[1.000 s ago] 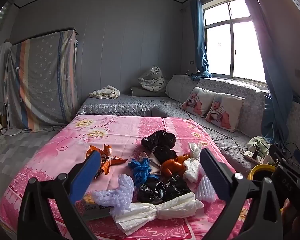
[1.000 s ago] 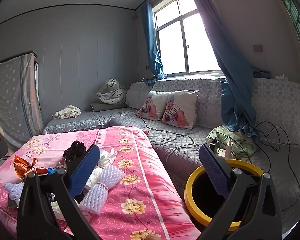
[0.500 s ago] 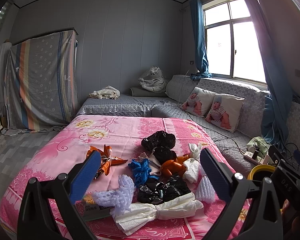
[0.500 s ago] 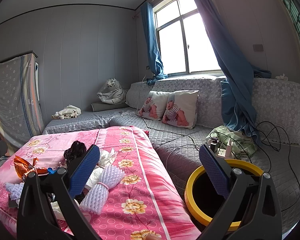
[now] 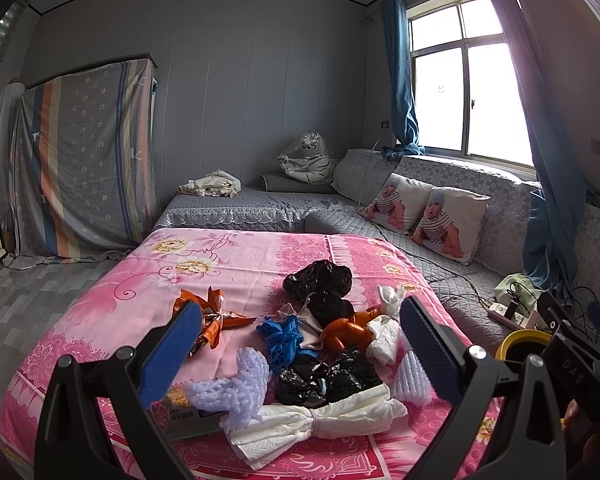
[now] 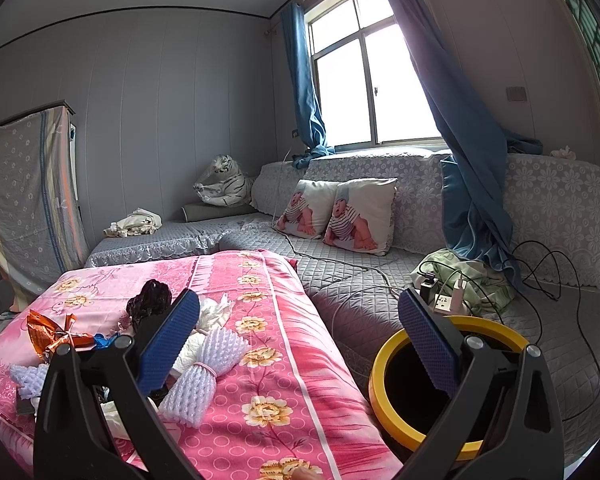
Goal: Collect trash
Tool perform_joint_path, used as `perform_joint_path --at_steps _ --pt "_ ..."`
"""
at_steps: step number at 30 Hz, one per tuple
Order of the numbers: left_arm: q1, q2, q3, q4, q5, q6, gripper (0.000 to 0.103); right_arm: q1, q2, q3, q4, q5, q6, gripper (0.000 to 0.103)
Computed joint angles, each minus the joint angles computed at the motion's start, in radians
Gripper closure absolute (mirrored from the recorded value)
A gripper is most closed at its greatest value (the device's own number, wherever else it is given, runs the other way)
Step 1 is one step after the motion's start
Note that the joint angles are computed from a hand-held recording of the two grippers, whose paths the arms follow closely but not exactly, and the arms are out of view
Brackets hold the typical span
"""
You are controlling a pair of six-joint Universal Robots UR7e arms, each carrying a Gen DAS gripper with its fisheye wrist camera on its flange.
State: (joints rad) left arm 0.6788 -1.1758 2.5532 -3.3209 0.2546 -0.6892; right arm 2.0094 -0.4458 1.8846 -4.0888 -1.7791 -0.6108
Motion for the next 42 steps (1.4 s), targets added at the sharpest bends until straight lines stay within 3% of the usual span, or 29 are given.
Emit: perform_joint_path --at_steps 42 --pt "0.003 0.005 0.002 0.003 -0.001 -0.011 0.007 -0.014 -0.005 0.017 -0.001 0.008 0.0 0.008"
